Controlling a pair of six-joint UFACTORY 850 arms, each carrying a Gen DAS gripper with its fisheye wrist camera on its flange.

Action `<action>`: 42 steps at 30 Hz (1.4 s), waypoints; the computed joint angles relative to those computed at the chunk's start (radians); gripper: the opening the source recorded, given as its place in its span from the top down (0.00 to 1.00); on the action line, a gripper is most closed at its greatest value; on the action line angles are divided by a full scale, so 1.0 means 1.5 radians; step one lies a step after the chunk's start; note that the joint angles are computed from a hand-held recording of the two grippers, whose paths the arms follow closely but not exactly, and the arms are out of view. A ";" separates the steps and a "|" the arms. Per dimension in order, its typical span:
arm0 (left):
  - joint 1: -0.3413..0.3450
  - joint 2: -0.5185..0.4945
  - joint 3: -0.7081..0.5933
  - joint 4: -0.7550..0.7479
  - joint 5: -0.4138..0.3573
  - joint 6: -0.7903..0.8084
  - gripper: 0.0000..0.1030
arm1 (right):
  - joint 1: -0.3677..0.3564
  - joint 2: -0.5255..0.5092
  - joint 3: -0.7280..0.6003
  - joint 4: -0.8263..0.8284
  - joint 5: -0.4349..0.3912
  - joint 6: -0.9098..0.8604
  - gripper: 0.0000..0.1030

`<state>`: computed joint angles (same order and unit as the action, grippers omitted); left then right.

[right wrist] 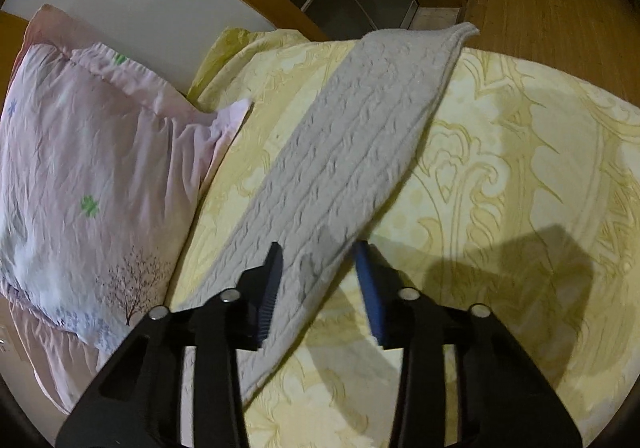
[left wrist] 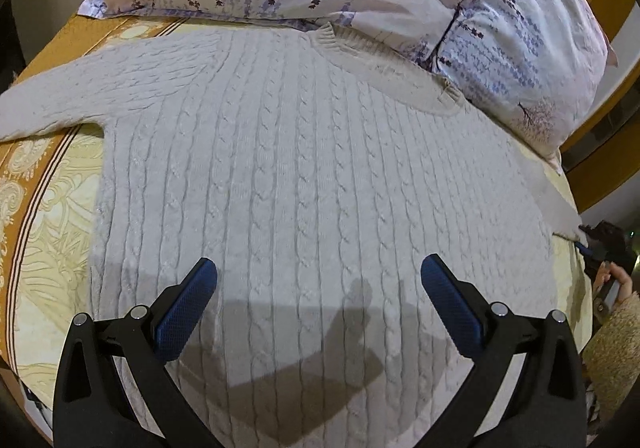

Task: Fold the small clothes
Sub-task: 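Grasp the sweater sleeve with the right gripper and fold it across the body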

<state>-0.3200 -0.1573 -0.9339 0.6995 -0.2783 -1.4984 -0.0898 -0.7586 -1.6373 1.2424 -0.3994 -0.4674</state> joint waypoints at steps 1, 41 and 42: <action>0.005 0.001 0.002 -0.001 0.010 -0.003 0.01 | 0.000 -0.002 -0.001 0.001 0.005 0.002 0.77; 0.087 0.020 0.015 -0.044 0.137 0.063 0.01 | 0.240 0.112 0.153 0.159 -0.100 -0.334 0.66; 0.090 0.021 0.017 -0.080 0.140 0.096 0.01 | 0.231 0.112 0.152 0.176 -0.104 -0.330 0.66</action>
